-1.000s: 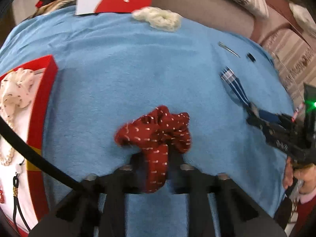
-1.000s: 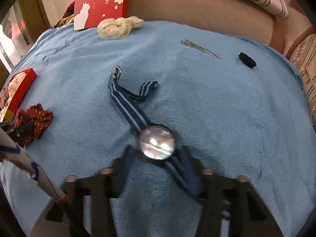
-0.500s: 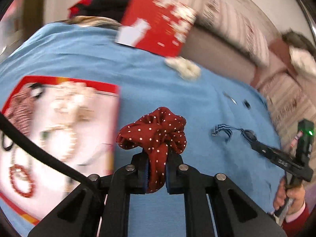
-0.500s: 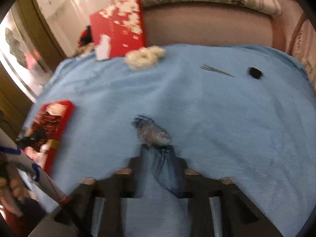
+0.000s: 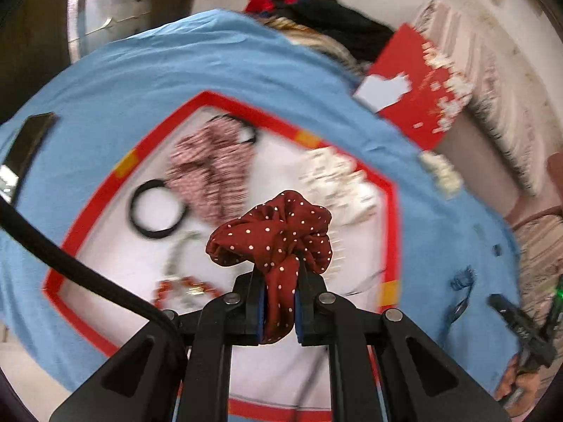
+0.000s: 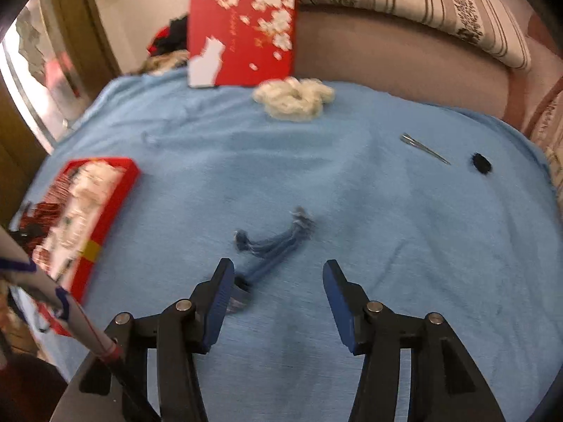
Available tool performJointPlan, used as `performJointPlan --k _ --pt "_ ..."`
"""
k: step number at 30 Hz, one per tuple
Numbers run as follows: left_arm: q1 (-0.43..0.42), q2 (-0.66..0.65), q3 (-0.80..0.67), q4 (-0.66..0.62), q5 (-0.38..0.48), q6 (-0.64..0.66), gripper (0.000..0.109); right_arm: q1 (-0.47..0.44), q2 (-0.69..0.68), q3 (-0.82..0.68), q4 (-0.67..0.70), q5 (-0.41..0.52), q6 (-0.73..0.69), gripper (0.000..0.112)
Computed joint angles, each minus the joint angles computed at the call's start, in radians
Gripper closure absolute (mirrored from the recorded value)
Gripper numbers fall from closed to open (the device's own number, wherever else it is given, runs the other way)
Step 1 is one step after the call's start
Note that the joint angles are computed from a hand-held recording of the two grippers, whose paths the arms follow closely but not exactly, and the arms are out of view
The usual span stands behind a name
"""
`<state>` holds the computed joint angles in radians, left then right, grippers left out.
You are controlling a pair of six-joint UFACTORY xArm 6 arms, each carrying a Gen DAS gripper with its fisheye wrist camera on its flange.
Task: Organize jewelry
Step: 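Grasp the blue striped watch by its face with the right gripper while the left carries the scrunchie, then lower the scrunchie and watch into the tray and open both grippers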
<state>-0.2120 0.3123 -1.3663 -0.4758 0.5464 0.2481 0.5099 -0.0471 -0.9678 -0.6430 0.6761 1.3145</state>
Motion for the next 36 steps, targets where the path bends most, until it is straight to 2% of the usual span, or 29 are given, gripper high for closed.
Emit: performJointPlan --k 2,4,6,9,12,15,19,21,22,23,31,36 --pt "0.012 0.014 -0.003 0.099 0.005 -0.081 0.097 -0.011 -0.005 0.016 0.034 -0.013 -0.014 0.056" --pt "0.026 0.025 -0.007 0.157 0.012 -0.140 0.096 -0.029 -0.021 0.053 0.083 -0.082 -0.010 0.056" --pt "0.037 0.031 -0.010 0.178 0.014 -0.173 0.094 -0.037 -0.018 0.067 0.119 -0.140 -0.007 0.056" --pt "0.039 0.028 -0.002 0.194 -0.010 -0.220 0.086 -0.042 0.018 0.063 0.151 -0.225 0.022 0.055" --pt "0.036 0.015 0.013 0.128 -0.037 -0.166 0.080 -0.040 0.071 0.037 0.153 -0.279 0.091 0.053" --pt "0.032 -0.009 0.041 0.047 -0.078 -0.098 0.079 -0.027 0.131 -0.017 0.152 -0.269 0.127 0.053" --pt "0.022 -0.040 0.071 -0.080 -0.136 0.008 0.079 -0.005 0.216 -0.110 0.180 -0.178 0.140 0.052" --pt "0.019 -0.047 0.076 -0.091 -0.159 0.021 0.079 0.013 0.241 -0.150 0.136 -0.118 0.177 0.050" --pt "0.017 -0.053 0.084 -0.083 -0.178 0.015 0.079 0.023 0.254 -0.173 0.124 -0.082 0.183 0.054" --pt "0.016 -0.052 0.083 -0.071 -0.185 0.004 0.079 0.034 0.266 -0.198 0.109 -0.033 0.184 0.063" --pt "0.038 -0.052 0.082 -0.086 -0.213 -0.036 0.079 0.052 0.187 -0.147 -0.051 -0.047 0.302 0.065" --pt "0.053 -0.052 0.080 -0.117 -0.219 -0.056 0.079 0.070 0.149 -0.199 -0.148 -0.055 0.330 0.065"
